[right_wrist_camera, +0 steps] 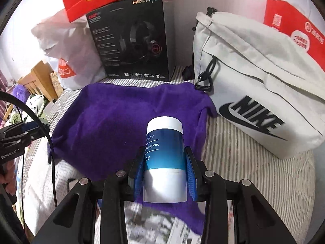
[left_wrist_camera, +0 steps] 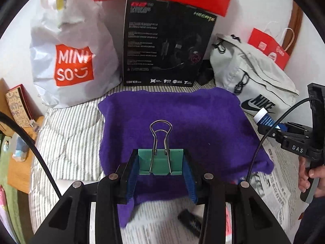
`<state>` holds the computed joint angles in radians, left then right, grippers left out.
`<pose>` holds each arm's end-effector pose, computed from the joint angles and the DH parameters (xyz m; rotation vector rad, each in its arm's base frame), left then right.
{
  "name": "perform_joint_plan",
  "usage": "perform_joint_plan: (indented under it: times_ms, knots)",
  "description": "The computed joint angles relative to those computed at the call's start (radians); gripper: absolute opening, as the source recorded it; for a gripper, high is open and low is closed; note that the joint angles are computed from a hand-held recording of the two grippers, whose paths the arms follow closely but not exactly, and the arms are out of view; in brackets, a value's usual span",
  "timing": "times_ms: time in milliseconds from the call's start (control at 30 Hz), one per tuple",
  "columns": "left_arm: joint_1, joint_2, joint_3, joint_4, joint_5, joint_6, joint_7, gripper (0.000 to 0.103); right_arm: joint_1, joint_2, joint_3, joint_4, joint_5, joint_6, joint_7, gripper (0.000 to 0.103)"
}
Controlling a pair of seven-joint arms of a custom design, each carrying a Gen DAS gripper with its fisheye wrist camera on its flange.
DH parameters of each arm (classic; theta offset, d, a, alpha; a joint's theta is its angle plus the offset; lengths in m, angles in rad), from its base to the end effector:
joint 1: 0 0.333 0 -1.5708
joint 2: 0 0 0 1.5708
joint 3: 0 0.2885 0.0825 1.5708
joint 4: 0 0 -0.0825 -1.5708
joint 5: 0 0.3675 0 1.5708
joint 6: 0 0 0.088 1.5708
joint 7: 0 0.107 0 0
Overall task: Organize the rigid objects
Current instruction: 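Place the clip on the purple towel with the left tool while the right tool sets the bottle there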
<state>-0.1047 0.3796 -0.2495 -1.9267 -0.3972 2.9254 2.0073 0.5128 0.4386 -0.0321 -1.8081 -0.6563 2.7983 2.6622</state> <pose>0.6142 -0.1877 0.3498 -1.5429 2.2823 -0.8865 0.5713 0.3326 0.3407 -1.7786 1.8554 -0.5229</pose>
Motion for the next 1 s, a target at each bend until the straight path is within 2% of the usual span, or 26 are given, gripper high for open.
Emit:
perform_joint_plan:
  times_ms: [133,200,400,567,767,800,900,1000]
  knots:
    - [-0.018,0.066,0.024,0.074,0.033,-0.031,-0.036,0.039,-0.026,0.108,0.023,0.133,0.063,-0.038,-0.099,0.036]
    - [-0.018,0.089,0.028,0.097,0.046,-0.038,-0.043,0.039,-0.037,0.183,0.036,0.232,0.111,-0.085,-0.165,0.036]
    - [-0.026,0.153,0.050,0.168,0.092,-0.066,-0.075,0.039,-0.041,0.352,0.032,0.459,0.215,-0.165,-0.284,0.036]
    - [-0.025,0.202,0.055,0.229,0.117,-0.092,-0.093,0.039,-0.050,0.444,0.035,0.593,0.289,-0.229,-0.363,0.036]
    - [-0.021,0.251,0.050,0.299,0.129,-0.130,-0.108,0.039,-0.048,0.463,0.032,0.619,0.334,-0.247,-0.412,0.037]
    - [-0.020,0.258,0.047,0.311,0.128,-0.137,-0.108,0.039,-0.053,0.461,0.039,0.617,0.343,-0.246,-0.429,0.040]
    - [-0.016,0.278,0.039,0.343,0.123,-0.157,-0.106,0.039,-0.062,0.446,0.052,0.601,0.372,-0.262,-0.459,0.060]
    - [-0.038,0.312,0.059,0.398,0.143,-0.177,-0.133,0.039,-0.044,0.385,0.027,0.506,0.358,-0.229,-0.421,0.062]
